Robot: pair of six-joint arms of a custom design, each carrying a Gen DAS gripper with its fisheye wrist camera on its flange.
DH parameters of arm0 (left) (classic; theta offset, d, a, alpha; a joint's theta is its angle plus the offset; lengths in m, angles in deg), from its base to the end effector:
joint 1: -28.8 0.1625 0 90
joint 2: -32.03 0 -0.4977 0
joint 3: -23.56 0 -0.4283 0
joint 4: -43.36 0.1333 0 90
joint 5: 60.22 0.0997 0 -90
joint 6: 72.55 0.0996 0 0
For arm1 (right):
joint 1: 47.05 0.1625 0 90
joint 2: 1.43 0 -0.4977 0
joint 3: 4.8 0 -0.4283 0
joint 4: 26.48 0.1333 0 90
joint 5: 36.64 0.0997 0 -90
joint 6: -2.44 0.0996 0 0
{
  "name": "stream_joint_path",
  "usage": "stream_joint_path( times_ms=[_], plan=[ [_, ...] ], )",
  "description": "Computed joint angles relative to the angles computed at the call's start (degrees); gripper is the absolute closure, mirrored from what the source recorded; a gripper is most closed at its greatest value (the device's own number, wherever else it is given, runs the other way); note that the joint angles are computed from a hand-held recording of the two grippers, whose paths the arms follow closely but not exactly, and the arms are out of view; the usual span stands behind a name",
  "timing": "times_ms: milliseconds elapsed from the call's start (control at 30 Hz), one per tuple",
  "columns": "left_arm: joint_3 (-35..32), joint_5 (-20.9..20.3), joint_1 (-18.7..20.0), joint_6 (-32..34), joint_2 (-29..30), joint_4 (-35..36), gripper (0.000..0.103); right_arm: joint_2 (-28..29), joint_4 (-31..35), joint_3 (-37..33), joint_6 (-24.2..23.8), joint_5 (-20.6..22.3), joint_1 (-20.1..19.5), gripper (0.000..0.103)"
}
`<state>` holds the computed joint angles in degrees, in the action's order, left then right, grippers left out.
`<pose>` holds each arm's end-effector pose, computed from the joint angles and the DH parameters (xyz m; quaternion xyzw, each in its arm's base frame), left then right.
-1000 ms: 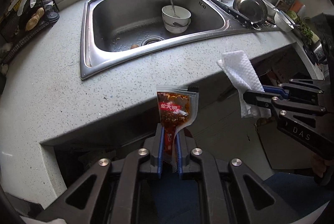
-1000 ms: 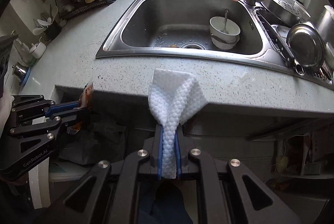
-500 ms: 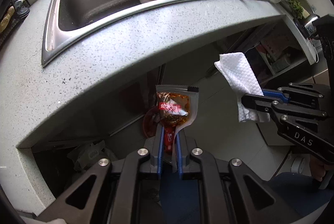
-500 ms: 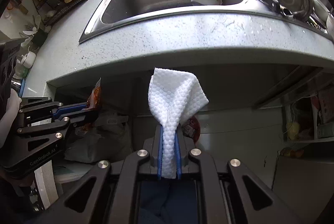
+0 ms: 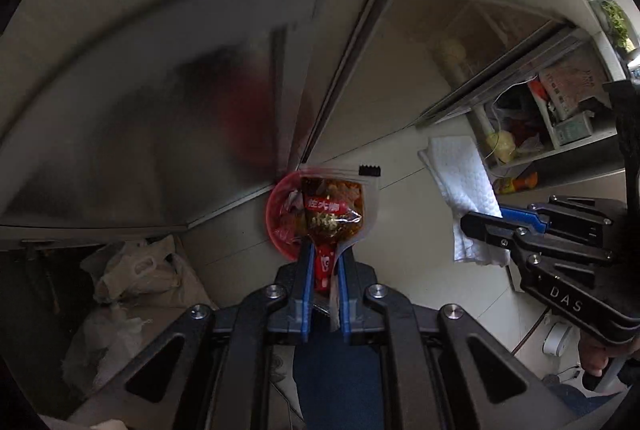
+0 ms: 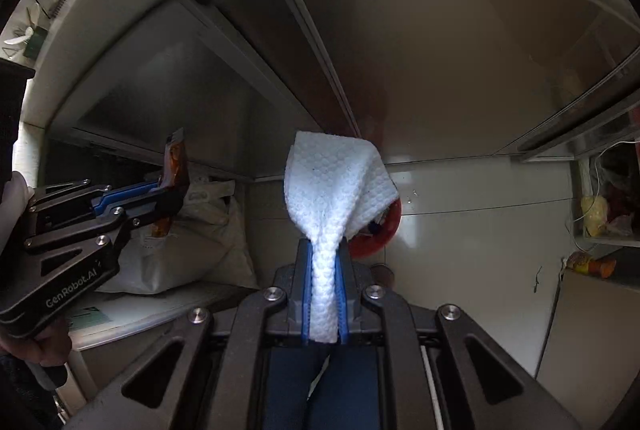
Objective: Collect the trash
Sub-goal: 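Carry the packet and paper towel down toward the red bucket with both grippers, then open the left gripper to drop the sauce packet into the bucket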
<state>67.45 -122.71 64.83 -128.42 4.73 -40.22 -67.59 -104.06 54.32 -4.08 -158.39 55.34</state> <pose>-0.6304 -0.6803 0.1482 0.0316 0.9525 -0.0793 0.2924 0.2330 -0.6835 0.5766 0.1705 -0.9456 -0.0311 0.2752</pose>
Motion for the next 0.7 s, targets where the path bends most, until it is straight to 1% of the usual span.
stream_joint_path(
  times_ms=[67,167,267,400,500,600,700],
  plan=[
    [2.66,-0.11,0.82,0.46,0.05,-2.72,0.093,-0.76,-2.92,2.96,-1.66,-0.29,-1.37,0.094],
    [9.75,0.01,2.07,2.00,-0.90,-10.47,0.093,-2.11,-7.99,8.02,-4.40,-0.04,-4.07,0.094],
    [13.87,-0.85,3.50,2.01,-0.52,-15.01,0.093,-2.74,-11.13,12.57,-5.74,-1.00,-6.93,0.094],
    [19.92,-2.41,5.70,1.95,0.18,-22.20,0.093,-3.67,-18.07,18.73,-9.78,-2.27,-10.59,0.094],
    [22.31,-2.77,6.76,3.17,1.35,-25.38,0.093,-4.01,-22.71,22.67,-12.00,-2.50,-12.94,0.094],
    [23.46,-2.70,7.68,4.85,2.81,-27.47,0.093,-3.93,-26.59,25.19,-13.70,-2.79,-15.17,0.094],
    [23.70,-2.34,8.71,6.89,4.36,-29.59,0.093,-3.47,-29.62,26.85,-14.00,-3.07,-15.54,0.094]
  ],
)
